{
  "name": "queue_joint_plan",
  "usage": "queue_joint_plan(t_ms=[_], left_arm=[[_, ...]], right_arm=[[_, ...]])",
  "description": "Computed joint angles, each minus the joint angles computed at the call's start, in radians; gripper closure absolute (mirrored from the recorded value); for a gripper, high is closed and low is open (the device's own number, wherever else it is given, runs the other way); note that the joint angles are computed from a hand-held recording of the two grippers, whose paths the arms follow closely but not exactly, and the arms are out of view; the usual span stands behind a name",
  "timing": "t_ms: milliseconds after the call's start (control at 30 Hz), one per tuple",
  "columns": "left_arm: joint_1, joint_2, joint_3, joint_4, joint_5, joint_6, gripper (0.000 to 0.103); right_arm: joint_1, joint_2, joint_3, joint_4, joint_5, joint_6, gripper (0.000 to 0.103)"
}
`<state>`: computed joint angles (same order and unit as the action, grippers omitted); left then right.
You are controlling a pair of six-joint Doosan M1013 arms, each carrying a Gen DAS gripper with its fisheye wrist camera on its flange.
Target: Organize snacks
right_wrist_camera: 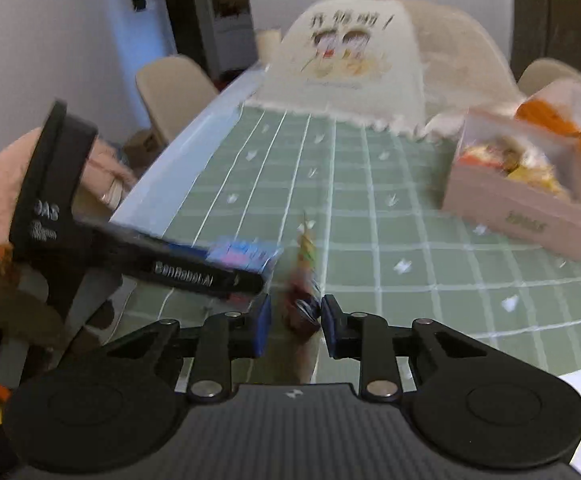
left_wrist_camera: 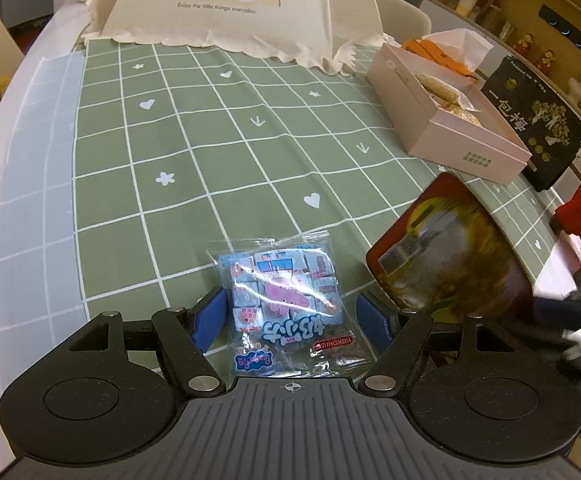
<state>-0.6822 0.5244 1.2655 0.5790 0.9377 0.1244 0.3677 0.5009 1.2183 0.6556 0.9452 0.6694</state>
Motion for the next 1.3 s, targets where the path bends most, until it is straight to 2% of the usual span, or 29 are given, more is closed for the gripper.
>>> queue_joint_plan(t_ms=[133,200,333,633,733,833,933,1000,1100,1200,1233,1267,1300], left_arm=[[0.000,-0.004,0.008,0.005,-0.012,-0.008,0.027],[0.000,-0.007,0.014,0.008,-0.020,-0.013,0.027],[0.000,-0.007,0.014,0.009,-0.020,-0.011,0.027],[-0.003,-0.003,0.011,0.020,-0.012,-0.007,0.027],[-0.007,0.009,-0.012,0.014,0.022,0.032,0.027],[-0.009,0.036,-0.065,-0.022,0.095,0.122,0.027],[0.000,0.057,-0.114,-0.075,0.152,0.173,0.027],[0.007,0.055,-0.117,-0.100,0.147,0.171,0.032],[0.015,0.036,-0.090,-0.132,0.067,0.157,0.038],[0.012,0.040,-0.101,-0.145,0.020,0.200,0.045],[0.010,0.046,-0.114,-0.144,0.024,0.222,0.080],[0.009,0.052,-0.126,-0.150,0.017,0.254,0.088],[0.010,0.053,-0.131,-0.164,-0.009,0.278,0.088]], right_arm=[[0.028,0.031,-0.027,-0.171,0.002,0.136,0.076],[0.029,0.044,-0.040,-0.205,0.012,0.187,0.075],[0.021,0.063,-0.069,-0.180,0.051,0.213,0.075],[0.031,0.069,-0.090,-0.108,-0.002,0.194,0.075],[0.036,0.076,-0.107,-0.122,0.002,0.185,0.080],[0.028,0.079,-0.120,-0.106,0.030,0.188,0.082],[0.019,0.070,-0.110,-0.110,0.019,0.185,0.082],[0.009,0.059,-0.097,-0.117,0.007,0.196,0.083],[-0.004,0.041,-0.072,-0.149,-0.028,0.229,0.083],[-0.017,0.023,-0.046,-0.210,-0.083,0.291,0.083],[-0.021,0.019,-0.040,-0.227,-0.097,0.313,0.083],[-0.027,0.016,-0.036,-0.240,-0.105,0.335,0.083],[-0.032,0.013,-0.032,-0.250,-0.114,0.357,0.083]])
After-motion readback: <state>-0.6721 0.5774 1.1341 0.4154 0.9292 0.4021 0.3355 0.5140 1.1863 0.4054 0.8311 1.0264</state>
